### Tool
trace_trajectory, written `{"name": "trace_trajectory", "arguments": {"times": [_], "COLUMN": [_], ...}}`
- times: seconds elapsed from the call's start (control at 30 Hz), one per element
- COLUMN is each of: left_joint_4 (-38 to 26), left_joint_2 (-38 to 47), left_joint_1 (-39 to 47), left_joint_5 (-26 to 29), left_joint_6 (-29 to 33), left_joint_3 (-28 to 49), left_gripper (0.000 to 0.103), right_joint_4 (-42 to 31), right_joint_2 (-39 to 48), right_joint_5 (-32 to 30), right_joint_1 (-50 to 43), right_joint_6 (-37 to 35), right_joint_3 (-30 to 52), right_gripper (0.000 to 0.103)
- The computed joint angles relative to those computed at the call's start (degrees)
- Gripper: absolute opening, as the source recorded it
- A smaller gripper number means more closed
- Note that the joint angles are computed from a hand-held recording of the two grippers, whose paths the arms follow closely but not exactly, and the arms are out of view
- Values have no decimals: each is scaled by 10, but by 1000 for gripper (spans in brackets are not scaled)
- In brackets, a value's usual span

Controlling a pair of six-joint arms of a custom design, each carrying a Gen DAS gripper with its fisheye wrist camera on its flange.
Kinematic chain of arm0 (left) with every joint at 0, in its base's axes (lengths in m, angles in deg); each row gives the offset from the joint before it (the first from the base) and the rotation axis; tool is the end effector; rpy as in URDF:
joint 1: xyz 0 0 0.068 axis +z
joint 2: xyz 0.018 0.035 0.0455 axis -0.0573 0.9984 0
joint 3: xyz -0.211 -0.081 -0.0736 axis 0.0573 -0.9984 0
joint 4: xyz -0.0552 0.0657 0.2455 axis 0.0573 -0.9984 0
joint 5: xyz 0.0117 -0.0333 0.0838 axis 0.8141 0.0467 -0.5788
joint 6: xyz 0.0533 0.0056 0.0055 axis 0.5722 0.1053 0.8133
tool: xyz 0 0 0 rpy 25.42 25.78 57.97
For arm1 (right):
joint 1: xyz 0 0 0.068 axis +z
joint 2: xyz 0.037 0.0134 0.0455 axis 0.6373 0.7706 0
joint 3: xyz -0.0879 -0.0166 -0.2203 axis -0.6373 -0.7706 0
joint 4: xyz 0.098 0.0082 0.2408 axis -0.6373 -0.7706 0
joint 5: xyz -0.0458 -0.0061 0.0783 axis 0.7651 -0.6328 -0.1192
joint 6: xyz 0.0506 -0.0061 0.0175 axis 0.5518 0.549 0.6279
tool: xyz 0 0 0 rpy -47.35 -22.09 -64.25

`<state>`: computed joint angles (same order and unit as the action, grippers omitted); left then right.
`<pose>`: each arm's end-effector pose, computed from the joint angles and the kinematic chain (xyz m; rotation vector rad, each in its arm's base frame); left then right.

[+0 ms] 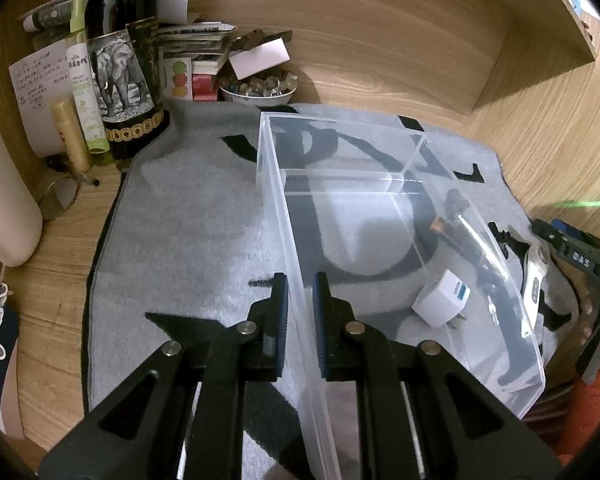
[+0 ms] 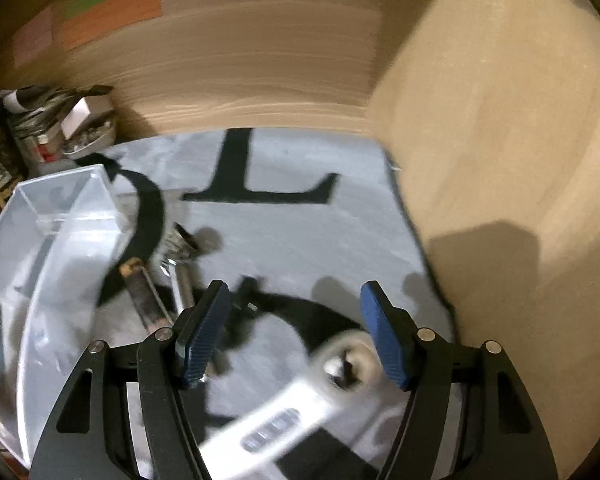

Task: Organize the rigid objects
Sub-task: 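Grasp the white handheld device with the right gripper, then lift the white device into the clear box and release it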

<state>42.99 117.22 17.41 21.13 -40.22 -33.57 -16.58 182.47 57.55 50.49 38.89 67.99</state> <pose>0.2679 0.0900 0.0630 -0.1660 2.4434 -0.1578 0.3444 0.0620 0.0863 -0.1485 2.3949 -0.0439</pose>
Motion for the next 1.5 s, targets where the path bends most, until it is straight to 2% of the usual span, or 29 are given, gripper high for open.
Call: {"name": "trace_trajectory", "arguments": {"times": [0.17,0.3,0.33,0.43,0.47,0.5,0.57,0.73,0.9,1.2,1.5], "left_joint_4": [4,4,-13,-15,-16,-15,-16,-31,-32,-35,-40], "left_joint_2": [-20,-26,-19,-19,-17,-16,-16,2,-4,48,72], "left_joint_1": [-9,-13,7,7,8,8,8,34,32,51,54], "left_joint_5": [-5,-9,5,5,6,6,6,24,25,42,52], "left_joint_6": [-7,-8,9,9,8,8,8,29,27,38,36], "left_joint_3": [-23,-28,-9,-7,-5,-4,-3,22,17,65,92], "left_gripper": [13,13,13,13,13,13,13,13,13,13,13], "right_joint_4": [0,-25,-32,-20,-17,-10,-7,6,26,58,80], "right_joint_2": [-6,44,62,89,89,89,92,93,40,-60,-127], "right_joint_5": [-31,-44,-48,-40,-37,-38,-43,-38,-37,-32,-56], "right_joint_1": [-41,-48,-47,-38,-36,-36,-38,-29,-20,5,41], "right_joint_6": [27,34,32,38,41,44,48,43,38,38,39], "right_joint_3": [-35,-8,4,18,18,18,26,33,7,-29,-39], "right_gripper": [65,65,65,66,64,53,45,41,39,38,38]}}
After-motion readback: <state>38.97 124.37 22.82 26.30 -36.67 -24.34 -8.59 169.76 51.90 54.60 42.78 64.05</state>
